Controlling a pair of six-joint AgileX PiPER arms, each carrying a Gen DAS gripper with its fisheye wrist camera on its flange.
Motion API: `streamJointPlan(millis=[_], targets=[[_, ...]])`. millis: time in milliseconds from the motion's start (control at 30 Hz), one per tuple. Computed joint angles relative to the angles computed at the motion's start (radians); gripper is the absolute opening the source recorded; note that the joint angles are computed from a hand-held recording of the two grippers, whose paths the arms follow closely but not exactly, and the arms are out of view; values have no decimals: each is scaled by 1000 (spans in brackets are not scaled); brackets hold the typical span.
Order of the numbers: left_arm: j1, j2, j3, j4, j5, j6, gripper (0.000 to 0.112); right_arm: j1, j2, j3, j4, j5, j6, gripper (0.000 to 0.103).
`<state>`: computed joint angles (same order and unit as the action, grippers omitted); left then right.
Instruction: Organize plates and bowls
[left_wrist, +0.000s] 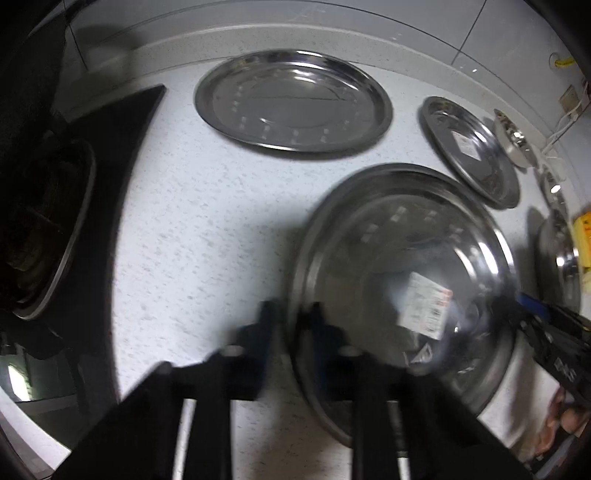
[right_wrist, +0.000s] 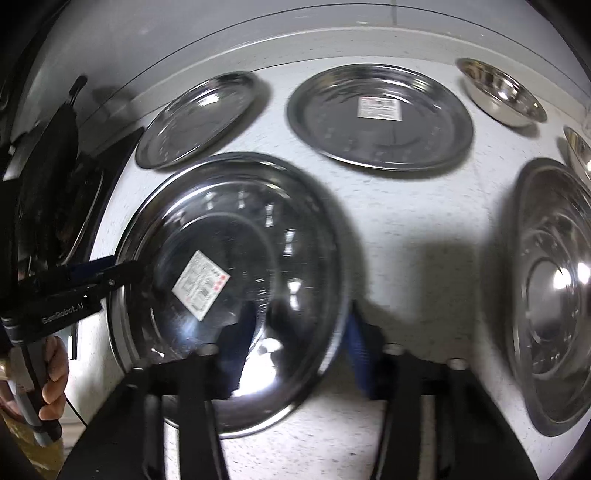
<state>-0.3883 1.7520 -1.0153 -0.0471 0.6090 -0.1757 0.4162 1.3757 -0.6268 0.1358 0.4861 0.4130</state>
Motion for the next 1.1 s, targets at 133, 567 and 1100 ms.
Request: streamJointPlan(millis=[133,567,1100], targets=[[15,-16,20,-37,-14,19,12,-86,-24,39,147,-15,-176,10],[102,-377,242,-91,76,81,11,137,-229,42,-68,71,129,10],[244,-513,509,-144,25,232,10,485,-223,102,-234,51,470,10]])
